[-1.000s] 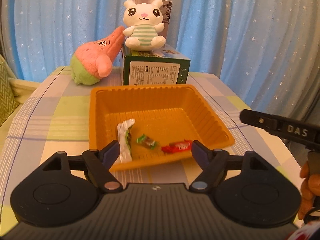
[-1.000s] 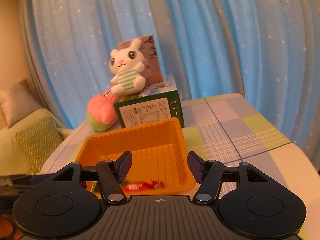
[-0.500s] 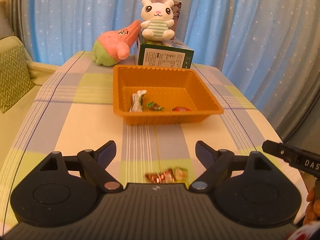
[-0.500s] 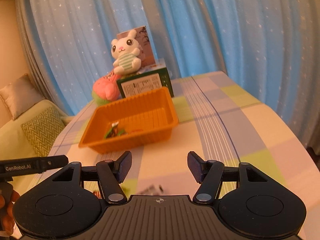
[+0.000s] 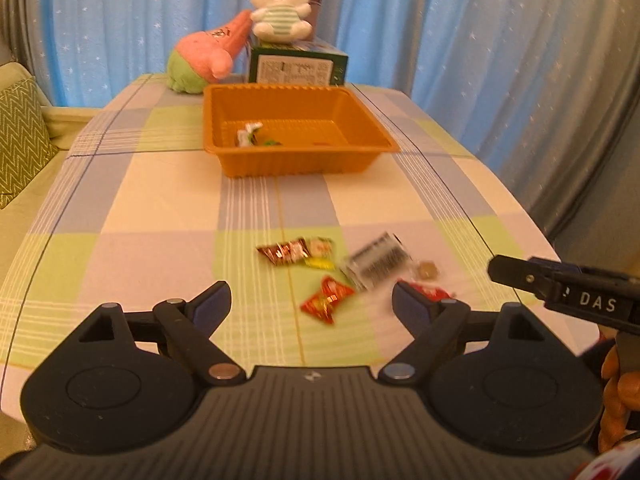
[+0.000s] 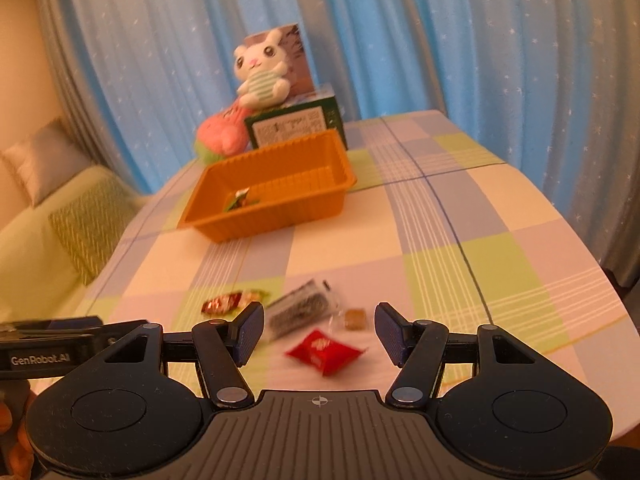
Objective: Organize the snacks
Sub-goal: 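Move both open tools back toward the remaining snacks, then grasp the large red snack packet with the right tool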
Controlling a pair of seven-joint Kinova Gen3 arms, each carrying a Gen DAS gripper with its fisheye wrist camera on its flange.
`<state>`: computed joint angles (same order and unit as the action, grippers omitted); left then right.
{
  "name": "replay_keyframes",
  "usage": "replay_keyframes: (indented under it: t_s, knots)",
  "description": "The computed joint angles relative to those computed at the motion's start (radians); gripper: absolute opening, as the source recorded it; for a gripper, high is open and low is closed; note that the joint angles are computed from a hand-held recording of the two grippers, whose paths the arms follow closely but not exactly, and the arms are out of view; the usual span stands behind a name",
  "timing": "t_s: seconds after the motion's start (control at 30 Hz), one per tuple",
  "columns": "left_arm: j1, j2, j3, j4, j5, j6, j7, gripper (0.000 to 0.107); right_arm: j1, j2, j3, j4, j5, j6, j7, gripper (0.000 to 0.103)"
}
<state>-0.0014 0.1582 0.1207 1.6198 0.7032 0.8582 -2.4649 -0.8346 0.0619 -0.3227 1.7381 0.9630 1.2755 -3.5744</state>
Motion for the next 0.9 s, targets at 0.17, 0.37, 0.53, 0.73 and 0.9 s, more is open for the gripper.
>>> replay_keyframes:
  t_s: [0.17,0.37,0.53,0.73,0.9]
  knots:
    - [0.000,-0.025,-0.004,0.028,0.006,0.008,-0.038,0.086,-0.024,0.004,-0.013,-0.005,-0.005,0.020,0.003,0.062]
    - [0.003,-0.026,-0.014,0.027,0.000,0.017,-0.041,0.086,-0.029,-0.005,-0.014,0.005,-0.009,0.028,0.011,0.062]
    - [0.008,-0.014,-0.011,0.020,-0.012,0.006,-0.040,0.086,-0.004,-0.006,-0.005,0.007,-0.040,0.001,0.088,0.062]
    - [0.013,0.015,-0.001,0.005,-0.038,-0.005,-0.034,0.086,0.043,-0.019,0.016,0.050,-0.070,-0.108,0.170,0.062]
    - [0.025,0.062,0.014,-0.028,-0.078,-0.015,0.004,0.086,0.106,-0.024,0.038,0.078,-0.121,-0.221,0.282,0.061]
